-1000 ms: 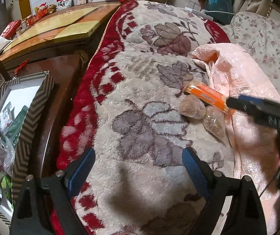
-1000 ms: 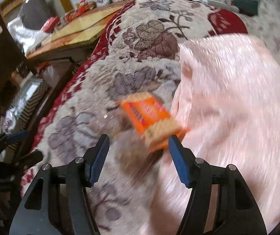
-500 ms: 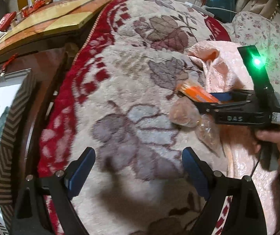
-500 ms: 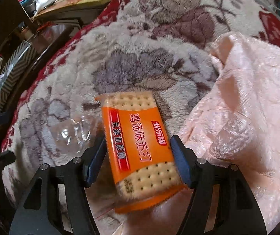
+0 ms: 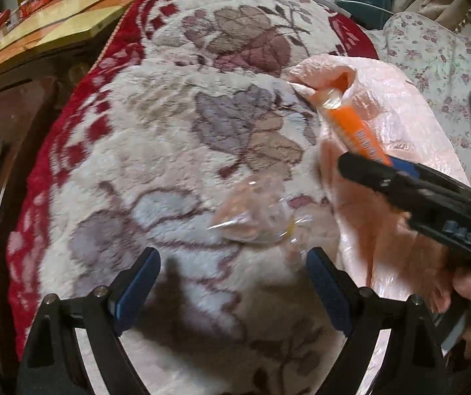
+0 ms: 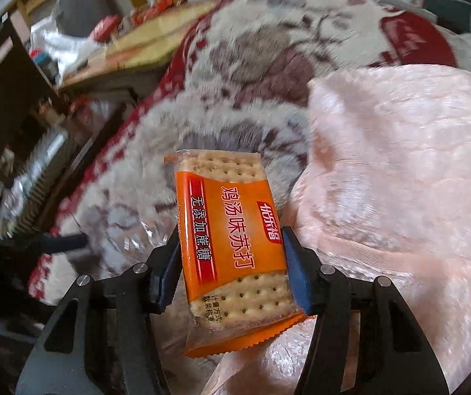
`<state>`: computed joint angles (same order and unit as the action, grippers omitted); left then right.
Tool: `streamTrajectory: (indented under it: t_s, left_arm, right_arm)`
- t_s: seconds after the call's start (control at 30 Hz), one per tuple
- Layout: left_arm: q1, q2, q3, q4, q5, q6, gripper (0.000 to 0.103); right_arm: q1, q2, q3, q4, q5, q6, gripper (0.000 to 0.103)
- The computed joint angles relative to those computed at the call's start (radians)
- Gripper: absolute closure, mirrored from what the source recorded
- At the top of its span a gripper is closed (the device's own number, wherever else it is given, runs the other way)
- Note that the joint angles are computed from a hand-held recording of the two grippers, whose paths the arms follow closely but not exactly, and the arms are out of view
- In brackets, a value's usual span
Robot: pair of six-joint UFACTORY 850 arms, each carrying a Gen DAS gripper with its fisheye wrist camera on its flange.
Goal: Organize snacks
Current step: 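Grasp the orange cracker packet with the right gripper while the left grasps the tied nut bags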
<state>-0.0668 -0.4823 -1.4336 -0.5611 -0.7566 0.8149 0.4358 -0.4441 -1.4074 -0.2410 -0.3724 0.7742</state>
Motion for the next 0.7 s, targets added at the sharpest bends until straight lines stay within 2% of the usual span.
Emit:
streamTrajectory:
  t_s: [0.13,0.23,0.33,0.4,0.43,0.53,0.57,0.6,0.7]
  left_arm:
    - [-0.038,-0.009,0.000,0.025,0.022,0.010,0.010]
    - [-0.065,-0.029,-0.012,0.043,0.014,0.021,0.009]
    - [-0.089,-0.045,-0.018,0.073,0.029,0.034,0.002]
    - [-0.089,-0.036,0.000,0.029,0.057,0.102,0.004]
    - [-0.086,-0.035,0.006,0.004,0.059,0.137,0.008]
    - [-0.075,-0.025,0.019,-0.040,0.062,0.200,0.038]
    - [-0.068,-0.026,0.013,-0.046,0.041,0.215,0.056]
    - [-0.060,-0.030,0.003,-0.049,0.013,0.222,0.068]
    - [-0.036,-0.037,-0.016,-0.059,-0.043,0.235,0.070]
  right_arm:
    - [-0.006,0.059,0.066,-0.094,0.064,0.155,0.047]
    - [-0.011,0.071,0.085,-0.121,0.077,0.206,0.047]
    - [-0.016,0.073,0.095,-0.121,0.095,0.228,0.047]
    - [-0.017,0.075,0.100,-0.130,0.099,0.241,0.047]
    - [-0.017,0.075,0.102,-0.131,0.100,0.242,0.047]
    - [-0.016,0.076,0.108,-0.141,0.102,0.259,0.047]
    - [-0.016,0.076,0.109,-0.140,0.104,0.259,0.047]
    - [-0.016,0.077,0.109,-0.143,0.105,0.263,0.047]
    - [-0.011,0.078,0.110,-0.162,0.102,0.281,0.047]
